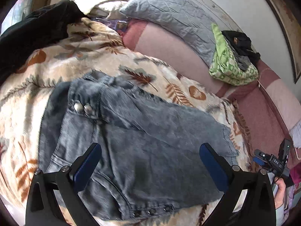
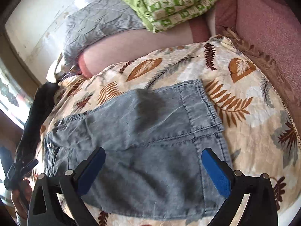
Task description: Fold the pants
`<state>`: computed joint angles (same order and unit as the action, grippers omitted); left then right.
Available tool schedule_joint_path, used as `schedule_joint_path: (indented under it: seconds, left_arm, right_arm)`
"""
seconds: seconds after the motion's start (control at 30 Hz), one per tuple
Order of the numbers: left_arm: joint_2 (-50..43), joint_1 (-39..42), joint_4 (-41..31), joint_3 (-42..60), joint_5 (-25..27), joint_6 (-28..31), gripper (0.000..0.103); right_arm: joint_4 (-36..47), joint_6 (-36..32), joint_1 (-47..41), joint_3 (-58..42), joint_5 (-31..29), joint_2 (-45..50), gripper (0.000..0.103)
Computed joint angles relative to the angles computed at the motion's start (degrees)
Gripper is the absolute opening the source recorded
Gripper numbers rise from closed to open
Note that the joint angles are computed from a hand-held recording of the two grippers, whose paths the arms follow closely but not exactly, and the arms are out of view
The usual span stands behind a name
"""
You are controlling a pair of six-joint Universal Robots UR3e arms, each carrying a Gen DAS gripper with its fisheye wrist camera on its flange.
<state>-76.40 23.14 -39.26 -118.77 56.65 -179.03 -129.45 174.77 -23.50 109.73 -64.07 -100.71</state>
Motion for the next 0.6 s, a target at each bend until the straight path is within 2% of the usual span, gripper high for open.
schedule_joint_path:
  seconds: [0.1, 0.27, 0.37, 0.43, 0.53, 0.6]
  left_arm:
    - [-7.12, 1.55, 1.5, 7.4, 2.58, -0.72, 0.103]
    - [-24.62, 3.22, -4.66, 26.34, 3.42, -2.67, 0.103]
    - [-32.96, 1.29, -6.87, 37.12, 8.45, -3.11, 0.103]
    - [-39.86, -0.16, -12.33, 47.19, 11.73, -3.23, 0.103]
    - [-47.38, -2.07, -16.08, 57.26, 16.55, -3.78, 0.103]
    - [-51.58, -2.9, -18.8, 62.87, 17.53, -2.85, 0.098]
  right_arm:
    - [1.11, -0.38, -2.01, -7.89, -0.18, 9.07, 0.103]
    - [1.64, 1.06, -2.42, -21.51, -3.49, 23.82, 0.103]
    - [3.5, 1.63, -2.28, -29.85, -3.86, 31.53, 0.103]
    - [7.02, 1.64, -1.26, -38.08, -5.74, 37.66, 0.102]
    - [12.63, 1.55, -0.61, -51.09, -6.97, 46.63, 0.092]
    - [17.04, 1.67, -0.76, -59.38, -6.11, 51.96, 0.079]
